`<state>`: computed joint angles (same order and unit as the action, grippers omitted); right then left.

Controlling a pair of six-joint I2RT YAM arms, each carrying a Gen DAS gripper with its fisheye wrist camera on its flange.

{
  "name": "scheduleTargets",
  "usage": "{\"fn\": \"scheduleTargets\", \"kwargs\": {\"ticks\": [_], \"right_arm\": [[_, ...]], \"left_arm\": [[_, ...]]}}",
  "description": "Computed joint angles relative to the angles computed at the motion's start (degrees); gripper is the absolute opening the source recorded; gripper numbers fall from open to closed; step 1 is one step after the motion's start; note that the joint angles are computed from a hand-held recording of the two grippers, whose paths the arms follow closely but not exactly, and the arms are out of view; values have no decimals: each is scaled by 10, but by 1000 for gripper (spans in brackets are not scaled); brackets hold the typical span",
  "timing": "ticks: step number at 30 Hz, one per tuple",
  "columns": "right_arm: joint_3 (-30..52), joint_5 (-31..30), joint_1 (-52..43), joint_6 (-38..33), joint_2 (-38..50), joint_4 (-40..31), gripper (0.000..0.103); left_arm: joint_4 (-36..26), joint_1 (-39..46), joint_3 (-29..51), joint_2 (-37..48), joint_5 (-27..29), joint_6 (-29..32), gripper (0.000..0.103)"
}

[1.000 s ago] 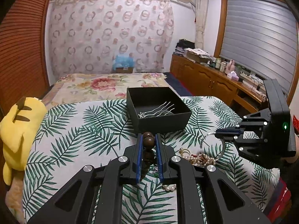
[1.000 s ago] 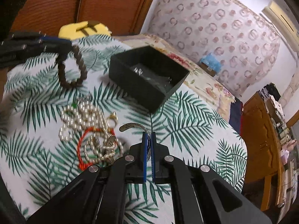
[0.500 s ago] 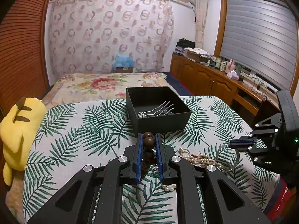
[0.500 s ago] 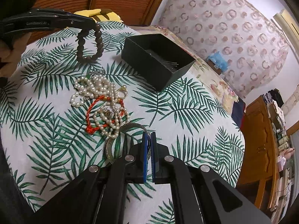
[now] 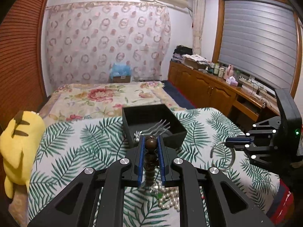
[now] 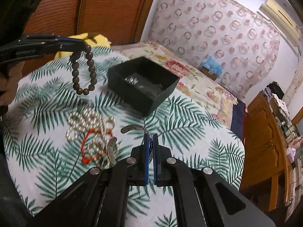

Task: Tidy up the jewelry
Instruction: 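Carry the bangle into the box and open the right gripper while the left carries the beads over, then lower the wooden bead bracelet into the box and open the left gripper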

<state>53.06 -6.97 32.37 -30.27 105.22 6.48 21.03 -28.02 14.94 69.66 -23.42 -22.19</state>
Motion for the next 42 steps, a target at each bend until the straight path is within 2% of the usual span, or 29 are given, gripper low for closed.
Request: {"fn": "scheduleTargets", "kwargs": {"ticks": [9, 23, 34, 42], "right_arm": [[121, -49, -8, 47, 77, -14, 4], [368, -101, 8, 77, 248, -90, 5], [445, -116, 20, 65, 312, -140, 5], [404, -130, 9, 76, 278, -118, 5]], "left_arm": [[-27, 67, 53, -8, 54, 52, 12], [-11, 156, 169, 128, 126, 104, 12], [10, 186, 225, 229, 164, 121, 12], [11, 192, 257, 279, 174, 131, 12]]}}
